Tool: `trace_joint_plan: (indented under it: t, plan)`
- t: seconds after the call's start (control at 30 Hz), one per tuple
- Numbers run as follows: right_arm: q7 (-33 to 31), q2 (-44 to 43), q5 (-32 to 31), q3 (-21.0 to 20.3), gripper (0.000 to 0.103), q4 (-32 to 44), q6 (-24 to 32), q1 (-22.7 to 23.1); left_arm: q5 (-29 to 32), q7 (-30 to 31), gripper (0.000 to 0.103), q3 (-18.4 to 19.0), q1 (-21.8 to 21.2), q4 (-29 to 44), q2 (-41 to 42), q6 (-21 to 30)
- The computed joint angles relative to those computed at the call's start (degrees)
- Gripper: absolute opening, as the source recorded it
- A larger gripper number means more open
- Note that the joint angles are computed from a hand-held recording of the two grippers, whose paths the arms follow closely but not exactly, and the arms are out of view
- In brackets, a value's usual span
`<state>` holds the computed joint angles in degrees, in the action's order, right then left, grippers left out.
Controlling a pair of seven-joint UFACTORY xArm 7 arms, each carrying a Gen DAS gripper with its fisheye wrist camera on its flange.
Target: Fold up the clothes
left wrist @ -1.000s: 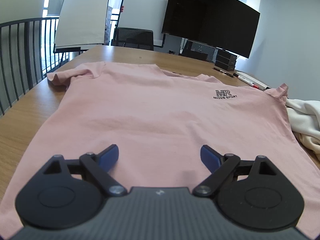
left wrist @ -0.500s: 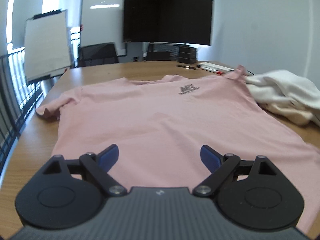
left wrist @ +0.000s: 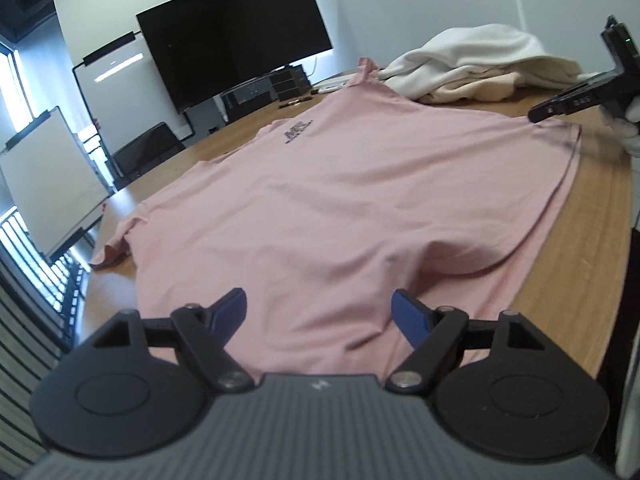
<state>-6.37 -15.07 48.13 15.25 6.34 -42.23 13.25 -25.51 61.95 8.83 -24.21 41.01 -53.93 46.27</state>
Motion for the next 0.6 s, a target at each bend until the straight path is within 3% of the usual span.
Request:
trace_joint_plan:
  t: [0.17,0.23,0.47,0.53,0.6]
  plan:
    - [0.33,-0.64,-1.16,-0.44,0.023,-0.3,1.27,-0.35,0.24,-1.12,0.064,-0.95,0.69,-0.25,1.22,1.29]
    - [-0.45,-1.03,-0.48,0.15,0.023,-0.36,1.9,-0.63,1.16,-1.56,0.05,-1.74,1.49,-1.0,0.92,1.64]
    - [-2.01,-2.4,1.67,1.39,0.023,-0.5,4.58,-1.47,1.89,-6.96,0.033,-2.9,4.77,-4.08,-2.61,0.98]
    - [-2.58,-2.29,1.99,1.75,0.023,-0.06,5.33,-1.84,2.21,-10.79,0.012,-4.53,5.96,-5.19,-3.84,-0.02]
    - [-3.32,-2.15,2.37,2.07,0.023,0.41,6.09,-2.21,2.79,-14.59,0.005,-6.6,6.76,-7.14,-5.92,-2.06]
